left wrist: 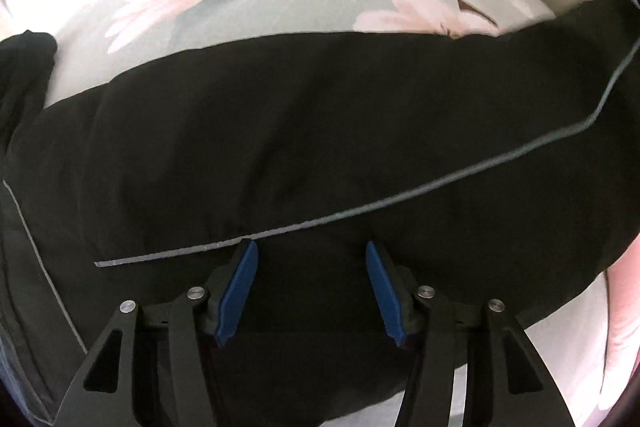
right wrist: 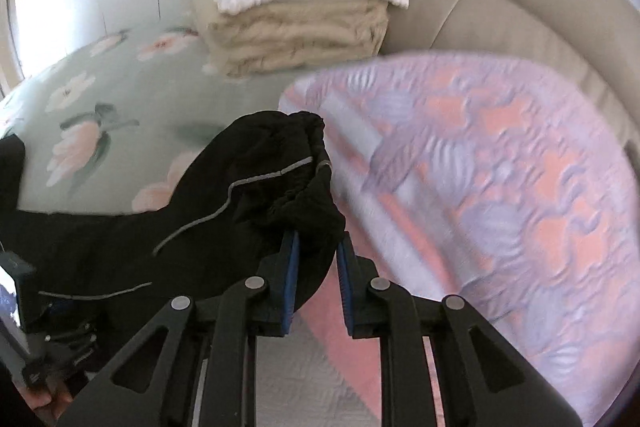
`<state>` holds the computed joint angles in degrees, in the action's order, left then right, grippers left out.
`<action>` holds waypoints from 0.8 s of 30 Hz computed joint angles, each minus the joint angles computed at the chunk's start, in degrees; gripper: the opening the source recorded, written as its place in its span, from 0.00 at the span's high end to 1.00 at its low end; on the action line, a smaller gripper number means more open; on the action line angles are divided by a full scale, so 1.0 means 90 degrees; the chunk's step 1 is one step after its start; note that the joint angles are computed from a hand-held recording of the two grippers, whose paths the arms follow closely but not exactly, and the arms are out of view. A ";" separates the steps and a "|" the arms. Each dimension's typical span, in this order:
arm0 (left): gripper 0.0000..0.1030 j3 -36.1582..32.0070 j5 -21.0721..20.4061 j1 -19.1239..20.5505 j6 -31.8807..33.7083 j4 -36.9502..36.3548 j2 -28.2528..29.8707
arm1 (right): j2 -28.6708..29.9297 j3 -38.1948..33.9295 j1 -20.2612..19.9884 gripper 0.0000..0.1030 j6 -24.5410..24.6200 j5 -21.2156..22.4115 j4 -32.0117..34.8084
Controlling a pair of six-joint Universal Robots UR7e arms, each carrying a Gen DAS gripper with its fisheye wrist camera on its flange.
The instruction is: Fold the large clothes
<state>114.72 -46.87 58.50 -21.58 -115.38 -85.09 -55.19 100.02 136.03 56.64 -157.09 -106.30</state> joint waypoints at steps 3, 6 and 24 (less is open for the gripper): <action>0.44 0.0069 -0.0156 -0.0095 -0.0015 -0.0012 -0.0188 | -0.0164 0.0196 -0.0101 0.81 0.0122 0.0193 -0.0154; 0.44 0.0157 -0.0468 -0.0097 -0.0103 0.0083 -0.0657 | -0.0141 0.0132 0.0000 0.81 -0.0017 0.0183 -0.0213; 0.43 -0.1458 0.1732 -0.0702 -0.3160 0.5667 -0.4187 | 0.3074 -0.3150 0.1590 0.93 -0.4100 0.2555 -0.3019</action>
